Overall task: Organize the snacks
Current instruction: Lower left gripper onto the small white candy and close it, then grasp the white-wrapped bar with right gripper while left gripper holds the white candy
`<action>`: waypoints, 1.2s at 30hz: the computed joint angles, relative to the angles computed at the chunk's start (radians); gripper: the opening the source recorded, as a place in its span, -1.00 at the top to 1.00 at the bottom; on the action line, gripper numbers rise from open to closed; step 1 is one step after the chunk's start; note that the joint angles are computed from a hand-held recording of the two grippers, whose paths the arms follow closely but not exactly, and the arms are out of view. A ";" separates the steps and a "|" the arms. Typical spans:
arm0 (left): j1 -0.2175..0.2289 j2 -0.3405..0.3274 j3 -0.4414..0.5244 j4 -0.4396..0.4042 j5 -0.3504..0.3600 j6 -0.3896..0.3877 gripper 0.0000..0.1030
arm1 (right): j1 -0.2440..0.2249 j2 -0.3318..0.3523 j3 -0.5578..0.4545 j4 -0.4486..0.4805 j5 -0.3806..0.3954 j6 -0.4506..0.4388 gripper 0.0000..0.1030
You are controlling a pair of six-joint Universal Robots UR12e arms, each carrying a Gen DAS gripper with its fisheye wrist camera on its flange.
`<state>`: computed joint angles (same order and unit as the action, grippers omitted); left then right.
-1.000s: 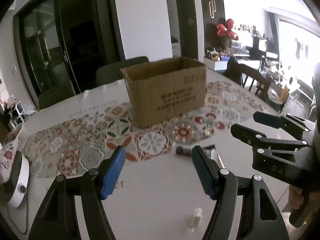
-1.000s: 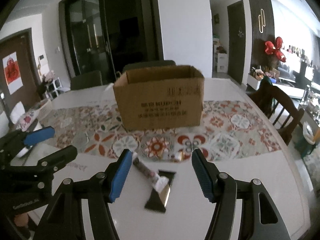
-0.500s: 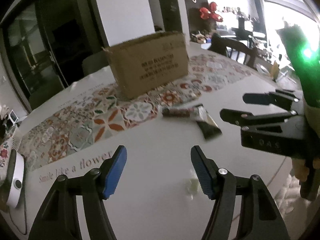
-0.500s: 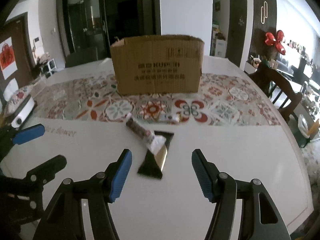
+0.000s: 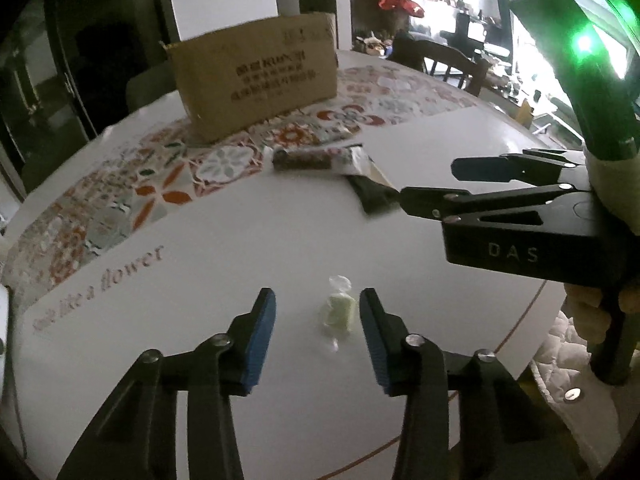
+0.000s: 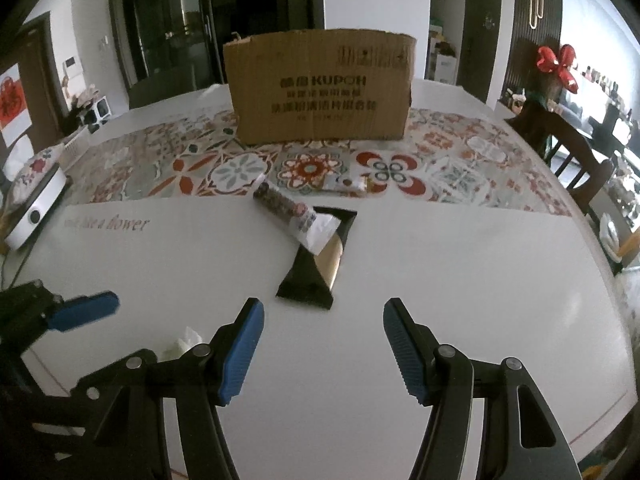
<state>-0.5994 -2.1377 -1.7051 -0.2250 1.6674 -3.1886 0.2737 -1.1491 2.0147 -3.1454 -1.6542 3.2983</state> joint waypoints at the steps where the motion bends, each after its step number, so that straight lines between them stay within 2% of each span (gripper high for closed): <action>1: 0.001 -0.002 0.001 -0.007 -0.009 -0.001 0.24 | 0.000 0.000 0.000 0.005 0.002 0.002 -0.22; 8: 0.008 -0.014 0.012 -0.040 -0.049 -0.007 0.52 | 0.000 0.004 -0.006 0.027 0.012 0.001 -0.22; 12: 0.012 -0.021 0.018 -0.047 -0.066 -0.009 0.60 | -0.001 0.007 -0.009 0.039 0.018 -0.004 -0.22; 22: 0.016 -0.032 0.025 -0.041 -0.091 -0.005 0.63 | -0.001 0.013 -0.018 0.067 0.030 -0.004 -0.22; 36: 0.026 -0.040 0.048 0.005 -0.044 -0.090 0.64 | -0.006 0.026 -0.041 0.057 0.042 -0.045 -0.22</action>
<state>-0.5738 -2.1773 -1.6567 -0.2204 1.6233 -3.2785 0.2679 -1.1235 1.9735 -3.0887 -1.6119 3.2528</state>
